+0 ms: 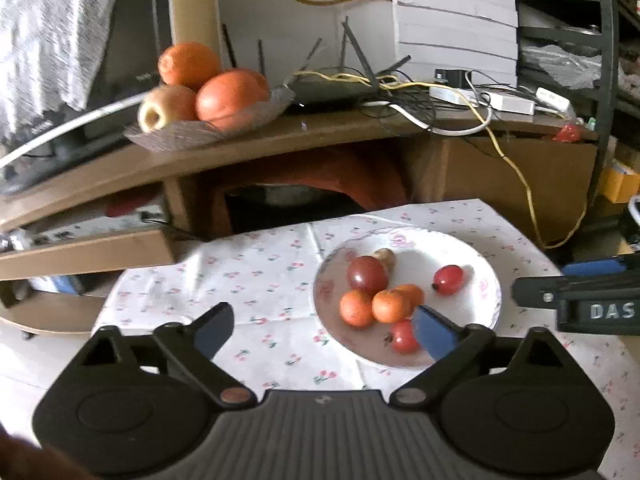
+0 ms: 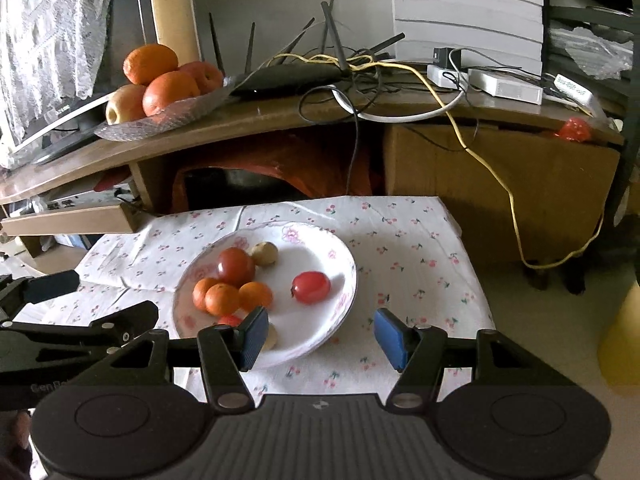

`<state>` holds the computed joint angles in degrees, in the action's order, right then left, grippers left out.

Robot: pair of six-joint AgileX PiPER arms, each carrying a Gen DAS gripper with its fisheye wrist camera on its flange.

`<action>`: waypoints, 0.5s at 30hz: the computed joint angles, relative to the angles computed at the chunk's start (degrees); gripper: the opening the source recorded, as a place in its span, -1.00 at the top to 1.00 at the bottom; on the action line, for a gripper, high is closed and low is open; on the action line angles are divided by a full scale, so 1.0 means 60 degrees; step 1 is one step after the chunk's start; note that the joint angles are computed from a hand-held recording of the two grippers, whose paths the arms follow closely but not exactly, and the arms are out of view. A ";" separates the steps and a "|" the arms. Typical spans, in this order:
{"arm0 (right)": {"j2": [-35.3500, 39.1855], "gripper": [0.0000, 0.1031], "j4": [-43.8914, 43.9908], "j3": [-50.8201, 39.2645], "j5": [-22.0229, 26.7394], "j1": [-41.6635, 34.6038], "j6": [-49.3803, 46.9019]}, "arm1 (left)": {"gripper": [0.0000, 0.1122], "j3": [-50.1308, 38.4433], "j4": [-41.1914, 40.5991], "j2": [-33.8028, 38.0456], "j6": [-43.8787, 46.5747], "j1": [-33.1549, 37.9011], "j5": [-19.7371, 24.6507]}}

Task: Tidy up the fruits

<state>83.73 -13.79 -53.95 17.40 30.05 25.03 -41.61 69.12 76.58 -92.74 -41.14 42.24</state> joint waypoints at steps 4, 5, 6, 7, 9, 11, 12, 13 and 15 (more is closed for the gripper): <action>-0.0539 -0.17 -0.0390 0.0410 0.0125 0.0299 0.0535 | -0.84 0.0164 -0.0097 -0.0301 -0.0427 -0.0847 0.1030; -0.0679 -0.17 -0.0657 0.0522 0.0165 0.0407 0.0829 | -0.84 0.0235 -0.0116 -0.0418 -0.0572 -0.1006 0.1147; -0.0794 -0.17 -0.0961 0.0609 0.0215 0.0514 0.1160 | -0.84 0.0290 -0.0154 -0.0517 -0.0712 -0.1192 0.1348; -0.0924 -0.17 -0.1176 0.0705 0.0258 0.0603 0.1402 | -0.84 0.0325 -0.0158 -0.0558 -0.0850 -0.1388 0.1593; -0.1152 -0.17 -0.1280 0.0863 0.0335 0.0733 0.1598 | -0.84 0.0385 -0.0182 -0.0588 -0.1030 -0.1778 0.2078; -0.1370 -0.18 -0.1423 0.1013 0.0439 0.0879 0.1815 | -0.84 0.0457 -0.0307 -0.0691 -0.1103 -0.2043 0.2311; -0.1431 -0.18 -0.1324 0.0992 0.0677 0.0970 0.1811 | -0.84 0.0481 -0.0422 -0.0738 -0.1134 -0.2138 0.2387; -0.1522 -0.18 -0.1459 0.1054 0.0775 0.1072 0.1985 | -0.84 0.0507 -0.0578 -0.0804 -0.1131 -0.2194 0.2396; -0.1683 -0.18 -0.1675 0.1180 0.0950 0.1255 0.2285 | -0.84 0.0593 -0.0919 -0.0969 -0.1125 -0.2298 0.2362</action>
